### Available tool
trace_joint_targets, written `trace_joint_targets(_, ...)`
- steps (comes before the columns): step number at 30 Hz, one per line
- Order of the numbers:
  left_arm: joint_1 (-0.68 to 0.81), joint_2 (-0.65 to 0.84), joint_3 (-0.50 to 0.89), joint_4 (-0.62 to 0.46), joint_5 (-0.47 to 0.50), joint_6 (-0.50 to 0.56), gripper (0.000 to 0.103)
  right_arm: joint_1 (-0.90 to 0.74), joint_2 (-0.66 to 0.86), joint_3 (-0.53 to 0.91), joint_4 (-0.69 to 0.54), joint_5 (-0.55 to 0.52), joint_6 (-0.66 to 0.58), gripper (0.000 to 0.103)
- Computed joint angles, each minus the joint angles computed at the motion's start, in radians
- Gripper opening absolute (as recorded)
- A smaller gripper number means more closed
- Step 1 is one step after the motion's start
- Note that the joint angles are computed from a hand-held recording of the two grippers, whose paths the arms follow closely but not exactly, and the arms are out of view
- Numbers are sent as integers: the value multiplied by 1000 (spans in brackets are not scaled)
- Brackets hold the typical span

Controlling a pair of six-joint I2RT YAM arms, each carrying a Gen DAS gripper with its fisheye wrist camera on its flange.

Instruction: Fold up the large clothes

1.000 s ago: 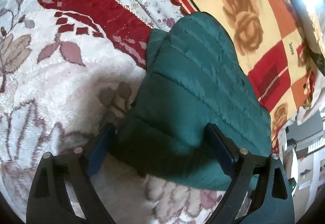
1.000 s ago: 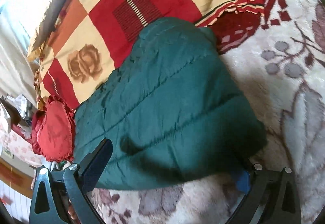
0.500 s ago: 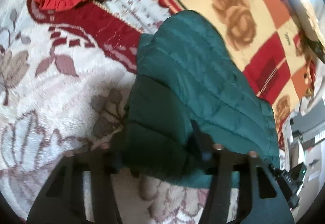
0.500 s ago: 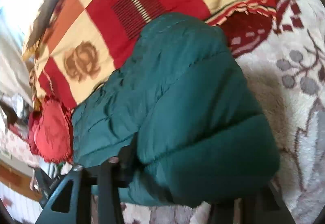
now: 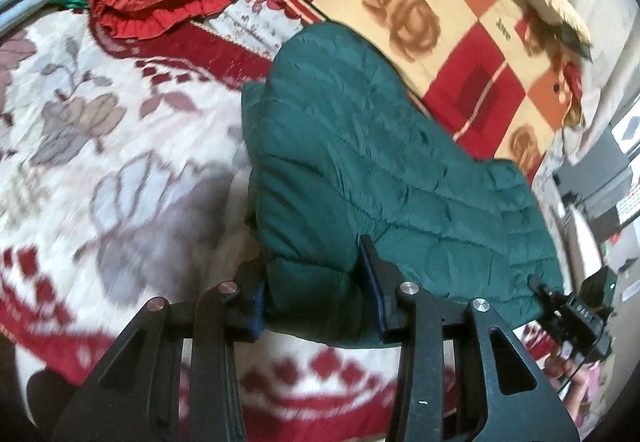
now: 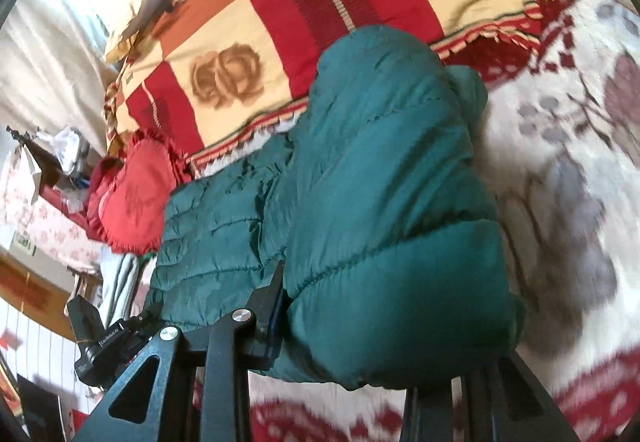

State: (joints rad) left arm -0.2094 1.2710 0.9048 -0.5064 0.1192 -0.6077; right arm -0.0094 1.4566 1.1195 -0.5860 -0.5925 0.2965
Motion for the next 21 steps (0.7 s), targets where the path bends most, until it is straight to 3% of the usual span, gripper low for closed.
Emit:
trace_joint_targets(3, -66, -19, -33, -10, -75, -27, 40, -12, -40, -76, 0, 23, 8, 36)
trace_joint_targets(4, -76, -13, -42, -4, -96, -35, 41, -18, -37, -89, 8, 21, 29, 40)
trace_joint_targets(5, -82, 4, -46, 3, -111, -46, 46, -17, -24, -90, 6, 37, 45, 47)
trace_joint_targets(6, -84, 20, -47, 6, -114, -56, 51, -14, -18, -86, -10, 64, 38, 64)
trace_joint_targets(7, -77, 30, -48, 6, -108, -61, 54, -4, -19, -84, -26, 115, 20, 69)
trace_joint_targets(9, -53, 30, -46, -7, -87, -69, 64, 0, -44, -88, -49, 157, -16, 70)
trace_joint_targets(11, -33, 9, -34, -41, -79, -51, 66, 4, -78, -68, -115, 214, -75, 71)
trace_joint_targets(16, -61, -43, 39, -146, -210, -9, 66, -11, -173, -33, -217, 318, -157, 73)
trace_joint_targets(21, -120, 23, 131, -163, -327, 18, 66, 66, -238, 3, -196, 414, -156, 73)
